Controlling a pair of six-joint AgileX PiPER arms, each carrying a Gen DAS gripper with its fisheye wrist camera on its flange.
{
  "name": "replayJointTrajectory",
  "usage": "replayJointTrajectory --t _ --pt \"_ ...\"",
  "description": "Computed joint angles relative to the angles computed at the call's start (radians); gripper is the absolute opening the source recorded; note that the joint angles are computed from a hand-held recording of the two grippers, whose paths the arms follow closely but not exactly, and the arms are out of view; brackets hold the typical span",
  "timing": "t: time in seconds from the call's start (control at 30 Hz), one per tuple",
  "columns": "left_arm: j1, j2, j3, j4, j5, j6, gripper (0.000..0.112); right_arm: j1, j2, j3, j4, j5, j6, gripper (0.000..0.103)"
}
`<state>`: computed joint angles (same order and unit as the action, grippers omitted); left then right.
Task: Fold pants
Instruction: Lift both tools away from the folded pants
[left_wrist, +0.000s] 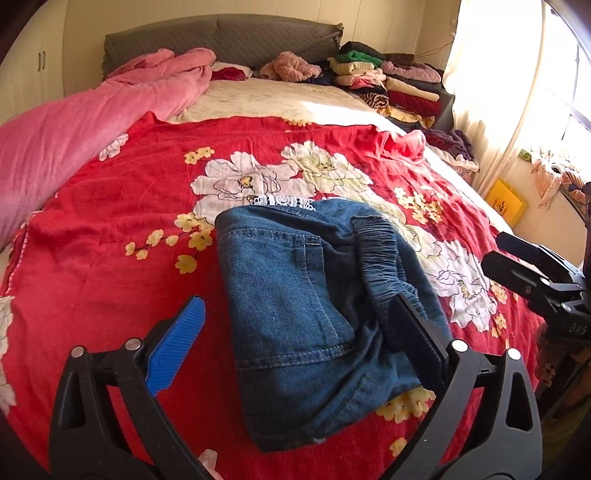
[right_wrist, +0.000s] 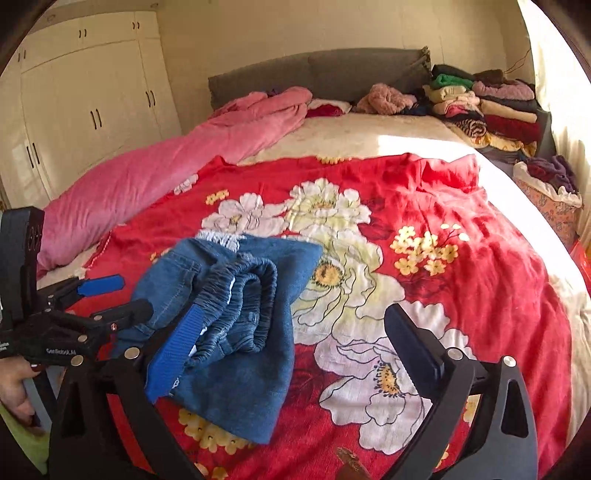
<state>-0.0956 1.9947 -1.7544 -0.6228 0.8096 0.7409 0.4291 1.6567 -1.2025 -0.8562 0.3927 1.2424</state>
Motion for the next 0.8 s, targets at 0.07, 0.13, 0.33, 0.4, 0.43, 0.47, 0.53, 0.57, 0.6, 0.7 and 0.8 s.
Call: replayJointTrajectory --t 0.07,0.13,0.33,0.4,0.43,0.47,0.53,0.57,0.6,0.7,0.8 --pt "0.005 -0.031 0.037 -0.022 -0.013 0.018 0.093 0.015 -0.028 0.024 -0.064 0.007 0.07 0.098" --pt "0.008 -0.057 0.066 -0.033 -0.02 0.028 0.093 0.024 -0.055 0.045 -0.088 0.006 0.101 0.098" --pt "0.026 -0.158 0.184 -0.084 -0.047 0.089 0.093 0.088 -0.14 0.115 -0.192 0.068 0.222 0.098" --pt "0.035 -0.194 0.23 -0.105 -0.06 0.114 0.093 0.11 -0.163 0.133 -0.195 0.088 0.23 0.098" --pt "0.041 -0.213 0.254 -0.12 -0.065 0.131 0.093 0.122 -0.177 0.142 -0.189 0.103 0.226 0.098" --pt "0.046 -0.234 0.28 -0.131 -0.072 0.143 0.093 0.134 -0.187 0.149 -0.193 0.118 0.234 0.098" --pt "0.059 -0.272 0.322 -0.147 -0.076 0.165 0.093 0.163 -0.219 0.175 -0.212 0.141 0.261 0.098" --pt "0.066 -0.288 0.342 -0.159 -0.08 0.178 0.093 0.177 -0.234 0.188 -0.224 0.154 0.279 0.098" --pt "0.073 -0.31 0.369 -0.171 -0.083 0.195 0.093 0.194 -0.247 0.198 -0.228 0.17 0.289 0.098" --pt "0.088 -0.352 0.422 -0.183 -0.087 0.218 0.093 0.235 -0.273 0.216 -0.238 0.209 0.309 0.098" --pt "0.103 -0.386 0.47 -0.204 -0.085 0.259 0.093 0.292 -0.278 0.223 -0.277 0.279 0.345 0.098"
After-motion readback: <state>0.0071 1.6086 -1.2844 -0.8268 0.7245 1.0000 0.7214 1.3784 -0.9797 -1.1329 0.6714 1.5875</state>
